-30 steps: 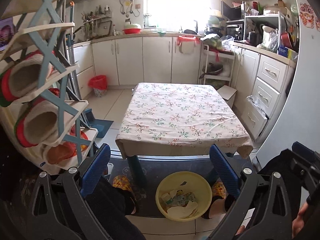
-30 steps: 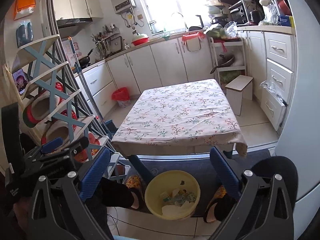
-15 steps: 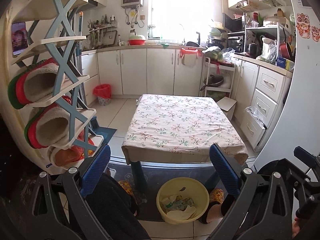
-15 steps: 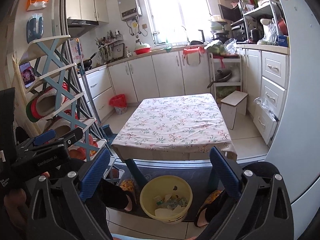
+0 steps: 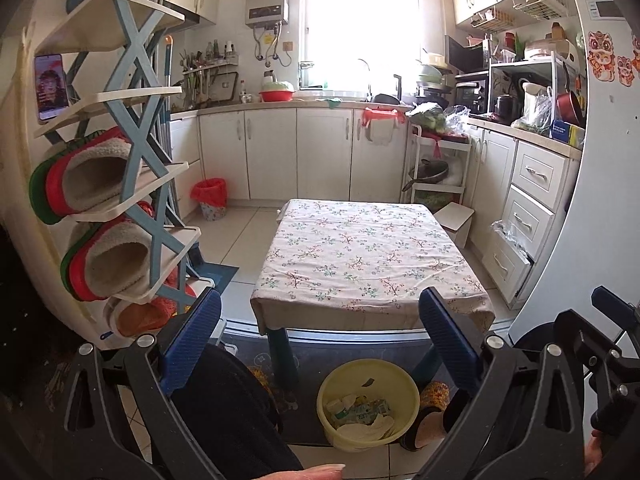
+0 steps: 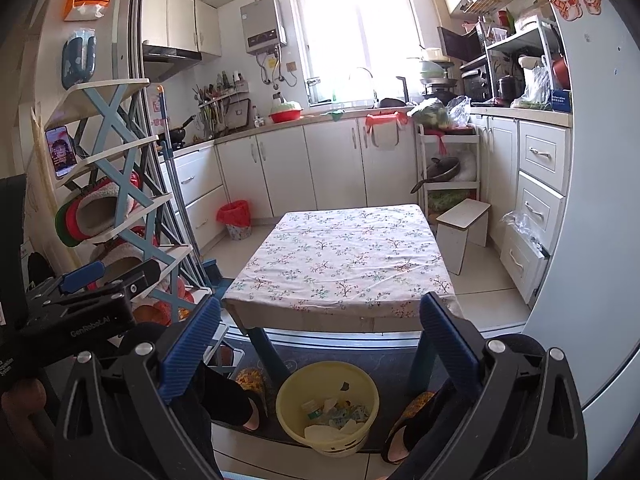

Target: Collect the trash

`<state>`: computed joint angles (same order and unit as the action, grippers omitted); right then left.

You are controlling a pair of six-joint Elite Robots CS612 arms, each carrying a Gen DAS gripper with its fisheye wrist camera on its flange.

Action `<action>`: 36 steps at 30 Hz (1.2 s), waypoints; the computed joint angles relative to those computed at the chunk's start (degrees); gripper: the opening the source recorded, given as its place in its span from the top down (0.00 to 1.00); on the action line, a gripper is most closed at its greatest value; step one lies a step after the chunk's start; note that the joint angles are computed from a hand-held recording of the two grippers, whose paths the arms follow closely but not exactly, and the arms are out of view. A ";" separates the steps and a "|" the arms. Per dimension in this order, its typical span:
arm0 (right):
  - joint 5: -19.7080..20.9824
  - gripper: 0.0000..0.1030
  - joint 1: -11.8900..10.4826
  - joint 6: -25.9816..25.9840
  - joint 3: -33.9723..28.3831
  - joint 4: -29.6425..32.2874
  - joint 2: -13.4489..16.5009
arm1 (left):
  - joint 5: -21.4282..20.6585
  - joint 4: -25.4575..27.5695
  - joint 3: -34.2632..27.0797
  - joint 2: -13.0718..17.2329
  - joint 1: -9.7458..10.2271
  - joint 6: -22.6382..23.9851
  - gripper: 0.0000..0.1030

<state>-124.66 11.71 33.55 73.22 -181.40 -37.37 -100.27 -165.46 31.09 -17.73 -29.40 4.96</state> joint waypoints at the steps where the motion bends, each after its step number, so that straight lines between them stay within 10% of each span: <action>1: -0.06 0.07 0.02 -0.07 0.00 -0.09 0.00 | 0.02 -0.23 0.27 -0.14 0.01 0.02 0.08; 36: -0.30 0.07 0.21 -0.03 0.06 -0.14 -0.07 | 1.07 -1.43 2.06 -1.13 -0.05 0.49 0.08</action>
<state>-124.96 11.92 33.52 73.28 -181.54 -37.44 -99.20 -166.89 33.15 -18.86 -29.45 5.45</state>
